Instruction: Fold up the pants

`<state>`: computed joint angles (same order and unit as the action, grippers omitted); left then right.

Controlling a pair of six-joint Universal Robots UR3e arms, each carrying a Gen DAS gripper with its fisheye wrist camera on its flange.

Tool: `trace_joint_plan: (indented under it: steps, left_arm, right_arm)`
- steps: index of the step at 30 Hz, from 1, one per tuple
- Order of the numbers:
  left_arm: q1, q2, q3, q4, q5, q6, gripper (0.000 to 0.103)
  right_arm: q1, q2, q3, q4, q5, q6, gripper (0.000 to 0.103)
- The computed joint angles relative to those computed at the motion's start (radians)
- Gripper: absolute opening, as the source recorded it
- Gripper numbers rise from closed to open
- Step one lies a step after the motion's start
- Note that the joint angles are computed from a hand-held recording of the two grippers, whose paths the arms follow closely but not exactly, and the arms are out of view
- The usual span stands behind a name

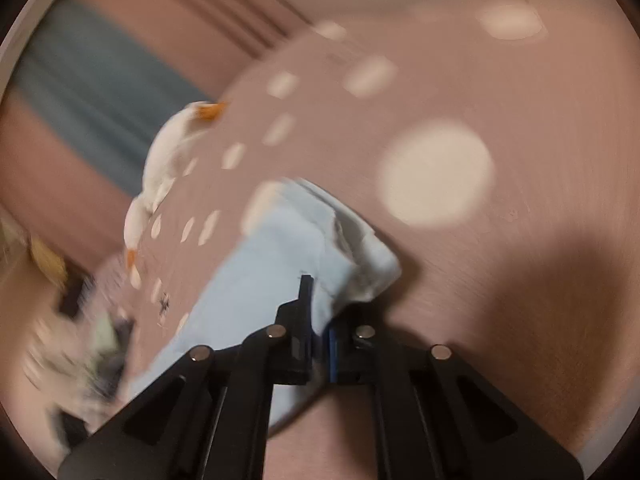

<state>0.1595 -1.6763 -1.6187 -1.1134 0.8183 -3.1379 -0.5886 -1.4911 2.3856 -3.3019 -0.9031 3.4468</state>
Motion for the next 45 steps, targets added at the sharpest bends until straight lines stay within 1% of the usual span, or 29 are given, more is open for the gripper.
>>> trace_joint_plan:
  steps: [3,4,5,7,11,13,14,15,16,20,21,22,23,24,25,26,29,33,36,38,40,41,43,44,45]
  left_arm:
    - [-0.016,-0.064,0.06,0.027,-0.114,-0.061,0.03]
    - [-0.025,-0.092,0.078,0.056,-0.163,-0.098,0.031]
    - [-0.032,-0.109,0.096,0.073,-0.185,-0.124,0.038]
    - [-0.061,-0.155,0.139,0.118,-0.22,-0.174,0.049]
    - [-0.112,-0.238,0.223,0.142,-0.274,-0.205,0.049]
    - [-0.125,-0.284,0.245,0.152,-0.32,-0.215,0.05]
    - [-0.128,-0.311,0.25,0.158,-0.348,-0.227,0.053]
    - [-0.129,-0.331,0.241,0.186,-0.362,-0.258,0.053]
    - [-0.129,-0.35,0.224,0.226,-0.372,-0.295,0.055]
    - [-0.109,-0.367,0.151,0.301,-0.386,-0.36,0.055]
    - [-0.102,-0.359,0.133,0.314,-0.378,-0.368,0.055]
    - [-0.096,-0.352,0.121,0.336,-0.362,-0.387,0.046]
    - [-0.088,-0.335,0.103,0.349,-0.343,-0.391,0.033]
    - [-0.081,-0.317,0.094,0.338,-0.33,-0.373,0.028]
    - [-0.072,-0.288,0.079,0.326,-0.308,-0.347,0.02]
    - [-0.068,-0.262,0.068,0.317,-0.286,-0.319,0.016]
    - [-0.041,-0.129,0.0,0.294,-0.197,-0.213,0.016]
    - [-0.003,-0.015,-0.083,0.31,-0.102,-0.151,0.016]
    - [0.066,0.085,-0.169,0.285,-0.074,-0.089,0.016]
    - [0.102,0.113,-0.199,0.261,-0.064,-0.061,0.016]
    - [0.132,0.118,-0.207,0.216,-0.034,-0.036,0.016]
    - [0.135,0.109,-0.201,0.197,-0.003,-0.025,0.016]
    - [0.131,0.107,-0.192,0.174,0.101,-0.035,0.016]
    - [0.142,0.118,-0.201,0.169,0.106,-0.029,0.016]
    - [0.171,0.144,-0.229,0.167,0.094,-0.02,0.016]
  right_arm:
    - [0.144,-0.048,-0.078,0.004,-0.1,-0.074,0.006]
    - [0.183,-0.044,-0.101,0.006,-0.118,-0.091,0.006]
    - [0.24,-0.039,-0.134,0.013,-0.153,-0.114,0.006]
    - [0.342,-0.031,-0.173,0.022,-0.226,-0.165,0.007]
    - [0.539,0.035,-0.231,-0.027,-0.374,-0.255,0.008]
    - [0.593,0.099,-0.264,-0.057,-0.378,-0.287,0.008]
    - [0.621,0.123,-0.279,-0.059,-0.383,-0.304,0.008]
    - [0.644,0.14,-0.287,-0.056,-0.392,-0.319,0.008]
    - [0.667,0.162,-0.307,-0.041,-0.406,-0.326,0.008]
    - [0.696,0.179,-0.303,-0.034,-0.416,-0.343,0.009]
    - [0.695,0.175,-0.295,-0.038,-0.411,-0.351,0.009]
    - [0.703,0.182,-0.306,-0.033,-0.411,-0.357,0.009]
    - [0.719,0.198,-0.334,-0.017,-0.421,-0.366,0.009]
    - [0.727,0.199,-0.336,-0.014,-0.43,-0.379,0.009]
    - [0.738,0.2,-0.346,-0.001,-0.441,-0.392,0.009]
    - [0.738,0.21,-0.363,0.008,-0.436,-0.396,0.009]
    - [0.756,0.203,-0.379,0.029,-0.41,-0.408,0.009]
    - [0.816,0.22,-0.438,0.066,-0.394,-0.424,0.009]
    - [0.869,0.259,-0.511,0.111,-0.382,-0.43,0.01]
    - [0.912,0.293,-0.58,0.161,-0.387,-0.439,0.01]
    - [0.966,0.347,-0.668,0.224,-0.415,-0.456,0.011]
    - [0.978,0.371,-0.698,0.247,-0.421,-0.462,0.016]
    - [1.013,0.421,-0.801,0.401,-0.454,-0.469,0.03]
    - [1.015,0.429,-0.815,0.425,-0.449,-0.458,0.034]
    - [1.006,0.422,-0.806,0.433,-0.419,-0.45,0.035]
